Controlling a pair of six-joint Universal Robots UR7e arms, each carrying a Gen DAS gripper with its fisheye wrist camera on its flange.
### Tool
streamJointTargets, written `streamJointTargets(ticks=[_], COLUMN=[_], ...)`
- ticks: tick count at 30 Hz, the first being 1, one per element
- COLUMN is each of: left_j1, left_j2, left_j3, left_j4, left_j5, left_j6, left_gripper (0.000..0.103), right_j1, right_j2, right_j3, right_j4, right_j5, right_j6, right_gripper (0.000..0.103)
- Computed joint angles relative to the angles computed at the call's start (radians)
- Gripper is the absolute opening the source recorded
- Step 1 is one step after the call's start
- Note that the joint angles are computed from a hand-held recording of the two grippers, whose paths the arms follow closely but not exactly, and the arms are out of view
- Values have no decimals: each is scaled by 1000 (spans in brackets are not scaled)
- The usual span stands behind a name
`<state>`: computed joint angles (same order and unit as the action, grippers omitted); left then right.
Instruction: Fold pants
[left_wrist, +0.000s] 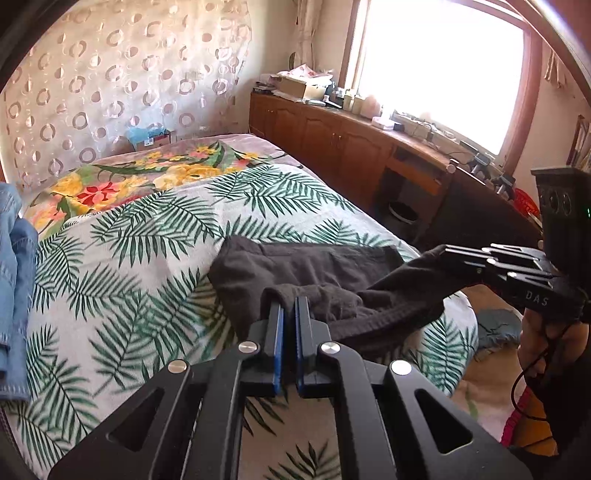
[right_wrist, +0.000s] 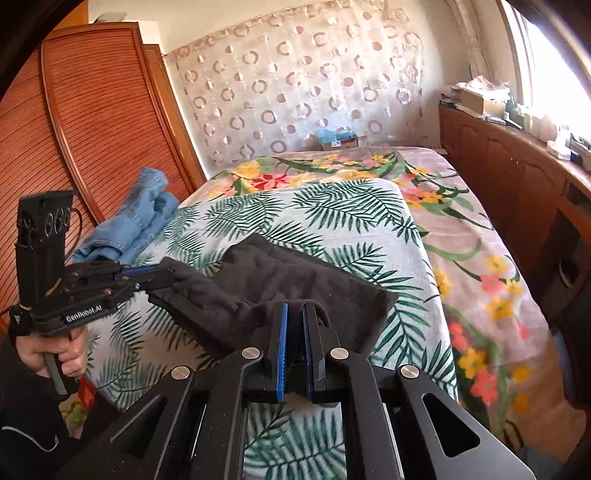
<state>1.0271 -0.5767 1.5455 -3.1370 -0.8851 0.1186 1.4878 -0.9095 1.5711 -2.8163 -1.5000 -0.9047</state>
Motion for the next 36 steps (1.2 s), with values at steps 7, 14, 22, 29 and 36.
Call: streamJointTargets(ticks=[7, 14, 22, 29, 36], left_j1=[11, 34, 39, 17, 29], left_j2=[32, 54, 29, 6, 2], left_j3=[-82, -133, -99, -41, -17], left_j4=[52, 107, 116, 64, 65], left_j5=[15, 21, -4, 41, 28], left_j6=[18, -5, -30, 21, 13], left_gripper=[6, 6, 10, 45, 83], right_j1=[12, 18, 21, 16, -2], right_j2=[37, 75, 50, -8, -19], right_j3=[-49, -88, -63, 9, 29], right_j4=[11, 16, -14, -76, -38], right_j5=[-13, -44, -43, -35, -45], right_j6=[35, 30, 33, -9, -35], right_gripper=[7, 8, 9, 13, 16])
